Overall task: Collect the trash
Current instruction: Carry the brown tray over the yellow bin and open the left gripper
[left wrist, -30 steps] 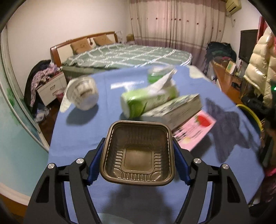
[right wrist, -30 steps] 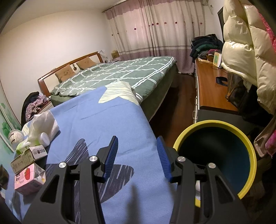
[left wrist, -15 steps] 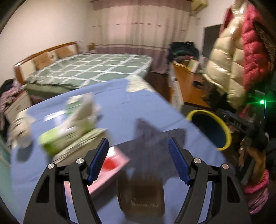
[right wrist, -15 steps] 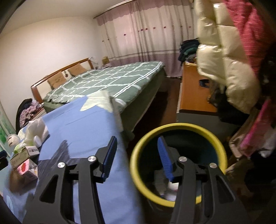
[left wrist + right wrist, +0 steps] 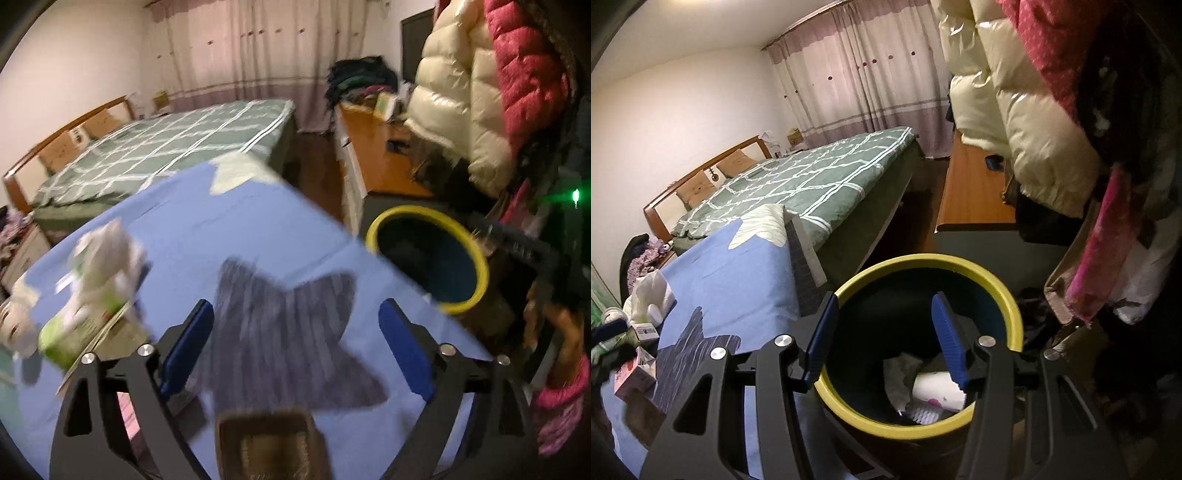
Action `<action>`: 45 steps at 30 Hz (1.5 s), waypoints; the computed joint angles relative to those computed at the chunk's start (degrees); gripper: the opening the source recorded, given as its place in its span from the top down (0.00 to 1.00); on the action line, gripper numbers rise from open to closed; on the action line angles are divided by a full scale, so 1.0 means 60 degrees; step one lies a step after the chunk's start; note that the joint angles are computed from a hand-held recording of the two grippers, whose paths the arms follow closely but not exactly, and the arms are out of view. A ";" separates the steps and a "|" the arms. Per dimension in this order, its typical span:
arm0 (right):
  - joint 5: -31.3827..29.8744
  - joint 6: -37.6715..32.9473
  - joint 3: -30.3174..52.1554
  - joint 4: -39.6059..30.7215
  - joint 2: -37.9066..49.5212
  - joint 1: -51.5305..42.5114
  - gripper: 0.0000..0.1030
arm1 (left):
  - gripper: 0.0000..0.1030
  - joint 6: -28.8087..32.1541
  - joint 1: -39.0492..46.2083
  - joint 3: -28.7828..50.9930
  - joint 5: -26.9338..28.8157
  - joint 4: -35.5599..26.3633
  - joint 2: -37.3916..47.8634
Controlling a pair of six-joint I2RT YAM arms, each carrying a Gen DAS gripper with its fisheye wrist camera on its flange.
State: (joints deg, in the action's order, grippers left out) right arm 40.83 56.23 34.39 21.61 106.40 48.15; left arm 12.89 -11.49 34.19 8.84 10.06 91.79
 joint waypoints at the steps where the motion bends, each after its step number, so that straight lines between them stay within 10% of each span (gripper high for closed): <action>1: -0.0086 -0.0066 0.0035 0.0109 0.0080 -0.0025 0.51 | 0.12 0.0045 0.0242 -0.0184 -0.0013 -0.0128 -0.0149; 16: -0.0266 -0.0282 0.0446 0.0176 0.0311 0.0192 0.51 | 0.10 0.0339 0.1398 -0.1202 0.0252 0.0337 0.1113; 21: -0.0198 -0.0320 0.0406 0.0176 0.0242 0.0262 0.51 | 0.33 0.0329 0.1341 -0.0769 0.0413 0.0174 0.1738; 28: 0.0044 -0.0014 -0.0073 0.0132 -0.0151 0.0200 0.51 | 0.34 0.0122 0.0061 -0.0274 0.0141 -0.0052 0.1555; 45: 0.1208 0.1442 -0.1693 -0.1667 -0.2197 0.0077 0.51 | 0.33 -0.0937 -0.3976 0.6532 -0.0907 -0.2410 0.5517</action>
